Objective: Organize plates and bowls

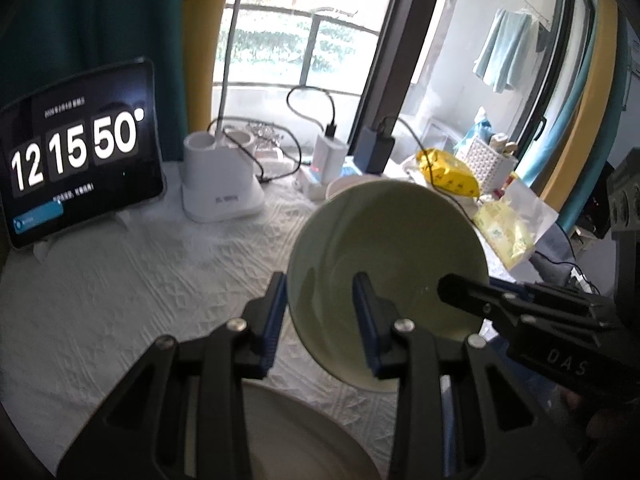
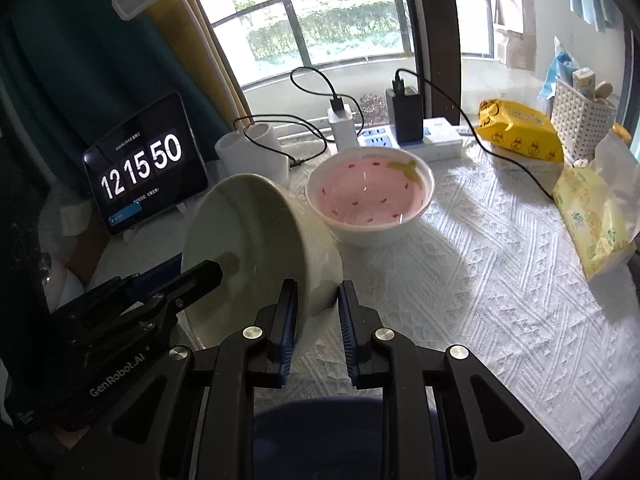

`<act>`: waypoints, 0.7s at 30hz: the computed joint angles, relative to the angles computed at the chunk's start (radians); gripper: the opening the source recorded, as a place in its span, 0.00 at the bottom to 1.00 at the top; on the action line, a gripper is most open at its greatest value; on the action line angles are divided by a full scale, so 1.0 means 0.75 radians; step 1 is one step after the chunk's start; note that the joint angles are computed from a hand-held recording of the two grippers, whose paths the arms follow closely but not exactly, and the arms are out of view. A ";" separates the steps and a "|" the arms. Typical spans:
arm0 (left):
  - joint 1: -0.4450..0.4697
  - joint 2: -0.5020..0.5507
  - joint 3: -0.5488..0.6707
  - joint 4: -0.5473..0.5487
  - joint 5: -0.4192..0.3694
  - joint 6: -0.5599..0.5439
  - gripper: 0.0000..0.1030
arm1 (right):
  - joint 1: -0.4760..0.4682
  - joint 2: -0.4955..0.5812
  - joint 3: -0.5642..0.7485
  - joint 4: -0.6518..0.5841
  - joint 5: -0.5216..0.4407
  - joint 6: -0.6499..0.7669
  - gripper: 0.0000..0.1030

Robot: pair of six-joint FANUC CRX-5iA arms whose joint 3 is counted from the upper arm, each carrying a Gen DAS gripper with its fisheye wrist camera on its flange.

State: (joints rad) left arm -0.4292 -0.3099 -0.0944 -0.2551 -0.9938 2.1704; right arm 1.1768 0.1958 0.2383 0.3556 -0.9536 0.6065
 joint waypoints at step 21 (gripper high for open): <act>-0.269 -0.036 0.155 -0.266 -0.121 0.177 0.34 | 0.099 -0.195 -0.158 0.217 0.032 -0.171 0.22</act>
